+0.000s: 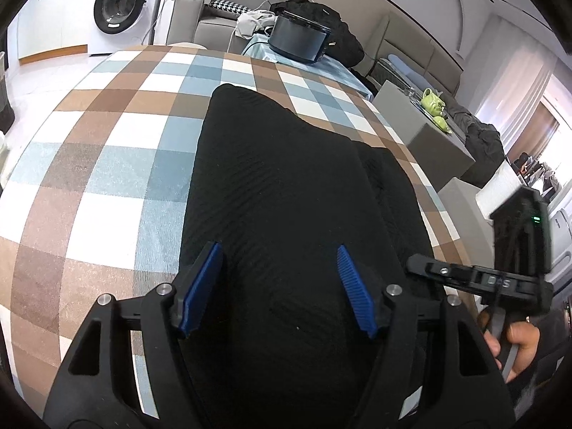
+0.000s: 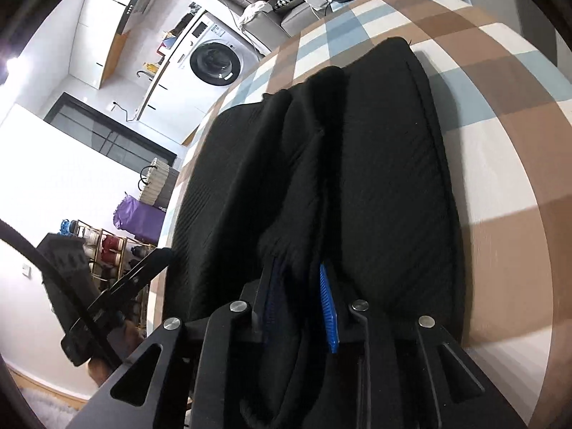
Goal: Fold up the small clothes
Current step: 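Open the left gripper and smooth the sweater while the right gripper pinches its edge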
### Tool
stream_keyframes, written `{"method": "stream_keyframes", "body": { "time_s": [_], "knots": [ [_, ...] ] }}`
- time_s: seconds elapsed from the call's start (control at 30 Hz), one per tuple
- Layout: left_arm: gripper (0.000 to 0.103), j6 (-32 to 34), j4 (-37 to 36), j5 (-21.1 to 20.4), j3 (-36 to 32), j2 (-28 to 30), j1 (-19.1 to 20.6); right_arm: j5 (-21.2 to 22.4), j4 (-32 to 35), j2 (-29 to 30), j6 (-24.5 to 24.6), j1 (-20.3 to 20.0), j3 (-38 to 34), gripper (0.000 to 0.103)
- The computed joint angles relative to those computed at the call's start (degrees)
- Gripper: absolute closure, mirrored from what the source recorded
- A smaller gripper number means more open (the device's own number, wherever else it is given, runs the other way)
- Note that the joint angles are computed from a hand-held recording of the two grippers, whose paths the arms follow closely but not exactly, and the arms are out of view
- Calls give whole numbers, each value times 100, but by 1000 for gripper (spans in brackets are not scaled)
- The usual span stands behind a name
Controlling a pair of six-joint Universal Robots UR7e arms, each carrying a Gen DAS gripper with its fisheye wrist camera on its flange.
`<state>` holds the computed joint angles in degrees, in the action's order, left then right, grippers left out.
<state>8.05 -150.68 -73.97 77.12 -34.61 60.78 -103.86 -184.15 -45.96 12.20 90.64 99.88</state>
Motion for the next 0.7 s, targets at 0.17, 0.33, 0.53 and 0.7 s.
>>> {"method": "stream_keyframes", "body": {
  "time_s": [0.17, 0.33, 0.53, 0.7],
  "knots": [
    [39, 135, -148, 14, 180, -94, -44, -108, -100, 15, -97, 74, 113, 77],
    [39, 281, -113, -49, 289, -145, -92, 504, -711, 76, 0, -144, 291, 67],
    [39, 296, -169, -62, 372, -214, -127, -138, -123, 506, -15, 2, -632, 92],
    [39, 184, -115, -69, 387, -325, -126, -487, -453, 385, -605, 371, -660, 99]
  ]
}}
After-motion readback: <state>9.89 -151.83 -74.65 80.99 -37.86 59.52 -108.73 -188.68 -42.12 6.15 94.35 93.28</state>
